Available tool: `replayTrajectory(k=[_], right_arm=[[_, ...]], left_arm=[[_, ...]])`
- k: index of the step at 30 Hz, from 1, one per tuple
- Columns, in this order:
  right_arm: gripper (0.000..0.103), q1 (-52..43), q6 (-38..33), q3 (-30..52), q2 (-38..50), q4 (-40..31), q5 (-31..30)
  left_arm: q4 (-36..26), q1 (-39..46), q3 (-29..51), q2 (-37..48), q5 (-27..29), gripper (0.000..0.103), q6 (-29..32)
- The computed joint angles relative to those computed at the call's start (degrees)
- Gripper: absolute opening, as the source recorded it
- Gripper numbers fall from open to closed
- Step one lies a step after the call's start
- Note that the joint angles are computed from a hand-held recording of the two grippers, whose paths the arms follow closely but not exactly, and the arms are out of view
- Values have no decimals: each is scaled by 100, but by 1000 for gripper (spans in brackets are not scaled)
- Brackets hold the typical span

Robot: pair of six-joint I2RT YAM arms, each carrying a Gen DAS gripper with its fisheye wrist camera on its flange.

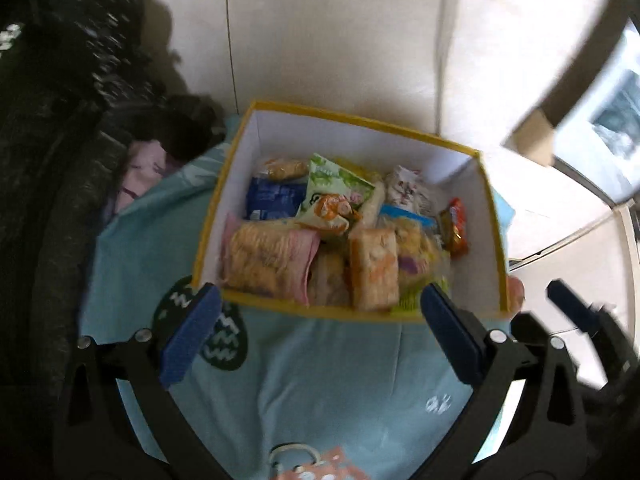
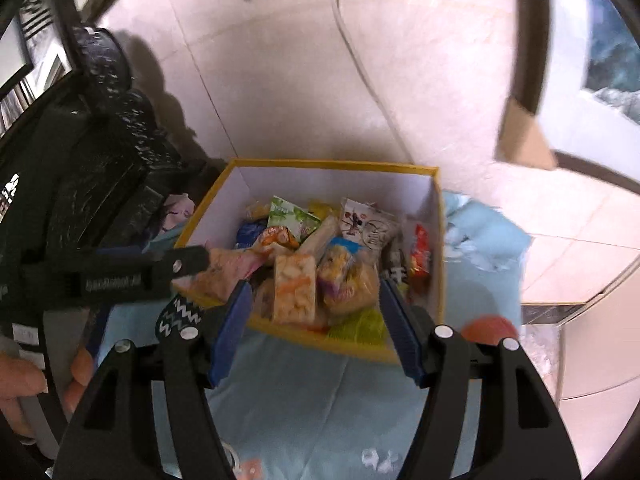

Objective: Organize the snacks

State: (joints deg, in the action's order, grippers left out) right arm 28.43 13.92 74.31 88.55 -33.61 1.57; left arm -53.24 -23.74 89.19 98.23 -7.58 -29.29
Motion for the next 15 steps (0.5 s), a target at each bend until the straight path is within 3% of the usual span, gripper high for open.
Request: replayTrajectory(k=[5, 7, 9, 12, 15], right_arm=[[79, 998, 835, -691, -1416, -604, 771], [97, 1326, 1288, -1022, -1903, -711, 795], [102, 1835, 1651, -1242, -2288, -895, 1158], [102, 3031, 2268, -1348, -2749, -1385, 2326], [102, 4326, 3295, -1079, -2778, -2303, 3502]], left_arm=[[294, -755, -1684, -1988, -608, 101, -308], [110, -1111, -1996, -2529, -1051, 101, -361], [-357, -1689, -2151, -2999, -1763, 101, -646], [-1289, -2735, -2063, -3479, -2809, 101, -1247], [-2040, -3704, -1949, -3970, -3304, 101, -1874]])
